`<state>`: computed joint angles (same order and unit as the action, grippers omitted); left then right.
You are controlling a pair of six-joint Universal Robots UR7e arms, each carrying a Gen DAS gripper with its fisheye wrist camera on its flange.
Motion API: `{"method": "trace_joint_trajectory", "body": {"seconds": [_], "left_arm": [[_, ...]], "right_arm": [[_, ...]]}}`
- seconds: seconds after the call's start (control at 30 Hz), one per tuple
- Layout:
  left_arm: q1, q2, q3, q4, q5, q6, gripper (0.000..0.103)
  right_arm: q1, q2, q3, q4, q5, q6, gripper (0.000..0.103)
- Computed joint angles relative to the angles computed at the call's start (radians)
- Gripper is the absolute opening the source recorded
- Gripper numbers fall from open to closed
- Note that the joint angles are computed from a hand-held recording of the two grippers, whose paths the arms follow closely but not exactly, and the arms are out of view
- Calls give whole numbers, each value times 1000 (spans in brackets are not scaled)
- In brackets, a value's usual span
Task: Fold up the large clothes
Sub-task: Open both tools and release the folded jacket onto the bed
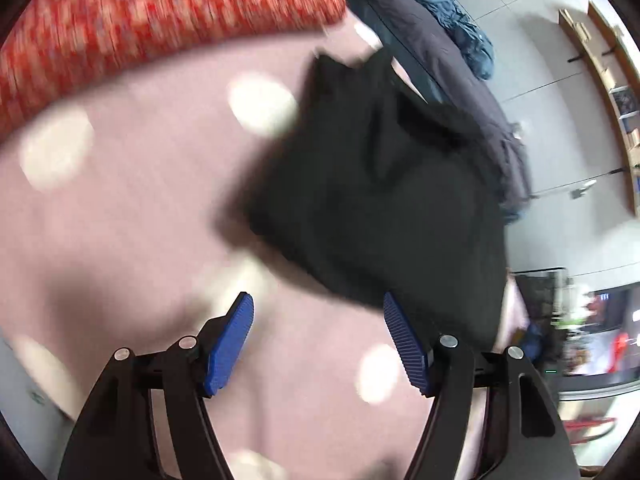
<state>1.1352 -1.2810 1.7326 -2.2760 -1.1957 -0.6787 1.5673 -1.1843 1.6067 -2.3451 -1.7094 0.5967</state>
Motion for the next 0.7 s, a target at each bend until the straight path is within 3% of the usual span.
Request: {"method": "trace_joint_trajectory", "body": {"seconds": [0.07, 0.33, 0.53, 0.7], "left_arm": [[3, 15, 57, -77, -72, -48, 66], [16, 123, 105, -314, -140, -112, 66], [41, 170, 54, -370, -90, -132, 70], [66, 148, 55, -426, -46, -157, 70]], "right_arm": [[-25, -11, 69, -113, 70, 81, 79], [-85, 15, 189, -451, 210, 230, 79], [-95, 44, 153, -471, 176, 223, 79], [-111, 37, 135, -470, 160, 194, 79]]}}
